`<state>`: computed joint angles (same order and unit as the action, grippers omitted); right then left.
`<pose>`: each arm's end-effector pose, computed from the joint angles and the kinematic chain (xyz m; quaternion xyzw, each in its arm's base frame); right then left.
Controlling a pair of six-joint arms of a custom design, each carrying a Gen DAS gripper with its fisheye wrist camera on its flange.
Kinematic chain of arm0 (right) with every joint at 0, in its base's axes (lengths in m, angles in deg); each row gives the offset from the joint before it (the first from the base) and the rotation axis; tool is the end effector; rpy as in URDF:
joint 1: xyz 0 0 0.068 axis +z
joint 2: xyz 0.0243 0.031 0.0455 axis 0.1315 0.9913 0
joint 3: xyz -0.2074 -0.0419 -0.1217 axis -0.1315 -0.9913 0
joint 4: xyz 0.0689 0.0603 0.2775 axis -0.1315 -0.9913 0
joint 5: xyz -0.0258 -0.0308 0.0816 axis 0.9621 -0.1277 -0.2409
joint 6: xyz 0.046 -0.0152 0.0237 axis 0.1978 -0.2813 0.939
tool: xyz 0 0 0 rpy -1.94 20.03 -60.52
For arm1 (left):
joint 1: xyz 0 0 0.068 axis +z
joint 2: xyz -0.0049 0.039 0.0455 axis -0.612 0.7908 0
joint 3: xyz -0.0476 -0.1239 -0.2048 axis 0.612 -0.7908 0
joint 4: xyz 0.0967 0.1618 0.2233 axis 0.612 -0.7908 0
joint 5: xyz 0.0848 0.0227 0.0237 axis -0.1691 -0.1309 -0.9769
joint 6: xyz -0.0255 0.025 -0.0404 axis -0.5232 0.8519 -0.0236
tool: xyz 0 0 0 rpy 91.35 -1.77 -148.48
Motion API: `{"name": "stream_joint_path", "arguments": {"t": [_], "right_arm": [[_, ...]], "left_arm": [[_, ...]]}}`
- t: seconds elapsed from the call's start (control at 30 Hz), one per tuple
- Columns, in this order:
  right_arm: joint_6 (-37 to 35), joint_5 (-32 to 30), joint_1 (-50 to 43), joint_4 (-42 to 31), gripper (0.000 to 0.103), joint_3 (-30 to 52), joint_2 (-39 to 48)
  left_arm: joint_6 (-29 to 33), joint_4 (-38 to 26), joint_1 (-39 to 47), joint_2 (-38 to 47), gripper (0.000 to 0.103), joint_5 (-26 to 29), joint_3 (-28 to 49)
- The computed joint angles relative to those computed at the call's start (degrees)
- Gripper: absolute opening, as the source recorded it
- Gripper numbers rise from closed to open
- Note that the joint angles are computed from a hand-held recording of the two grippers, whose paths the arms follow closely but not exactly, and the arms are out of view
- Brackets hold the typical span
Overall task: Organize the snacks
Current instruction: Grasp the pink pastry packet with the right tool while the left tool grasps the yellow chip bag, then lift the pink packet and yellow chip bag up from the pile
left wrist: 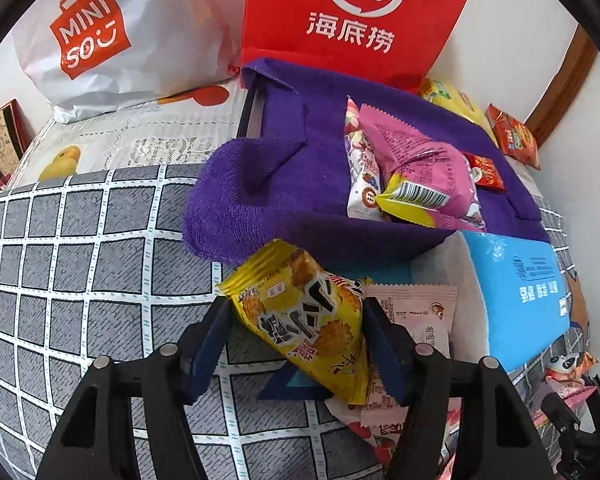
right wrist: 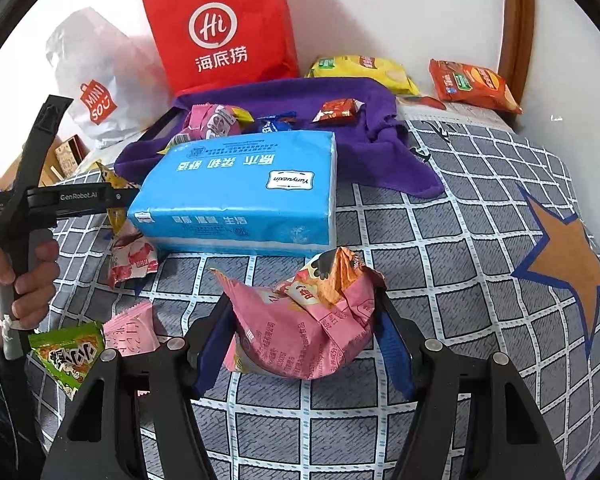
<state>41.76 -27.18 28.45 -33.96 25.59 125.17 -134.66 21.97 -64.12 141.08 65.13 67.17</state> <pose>0.3316 0.1349 0.1497 -0.2762 0.9140 0.1330 0.2660 0.2643 -0.1187 0.1403 -0.2739 0.9231 -0.0244 0.2688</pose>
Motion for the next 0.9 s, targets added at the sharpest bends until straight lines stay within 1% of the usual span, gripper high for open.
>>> {"name": "stream_joint_path", "arguments": {"t": [0.17, 0.3, 0.47, 0.73, 0.9], "right_arm": [[-0.28, 0.75, 0.71, 0.5, 0.067, -0.49, -0.44], [0.14, 2.09, 0.94, 0.74, 0.067, -1.22, -1.21], [1.35, 1.75, 0.47, 0.42, 0.067, -1.91, -2.21], [2.01, 3.28, 0.82, -0.13, 0.067, -3.31, -5.68], [2.12, 3.96, 0.92, -0.54, 0.067, -3.69, -7.66]], "left_arm": [[-0.53, -3.02, -1.76, -5.26, 0.062, -1.41, -2.37], [-2.62, -6.8, -3.5, -9.89, 0.062, -2.75, -4.23], [-5.24, -9.73, -7.6, -15.35, 0.062, -4.28, -6.99], [-8.3, -13.37, -13.64, -20.88, 0.062, -6.01, -7.78], [-10.29, -16.39, -17.03, -24.97, 0.062, -8.44, -8.03]]}}
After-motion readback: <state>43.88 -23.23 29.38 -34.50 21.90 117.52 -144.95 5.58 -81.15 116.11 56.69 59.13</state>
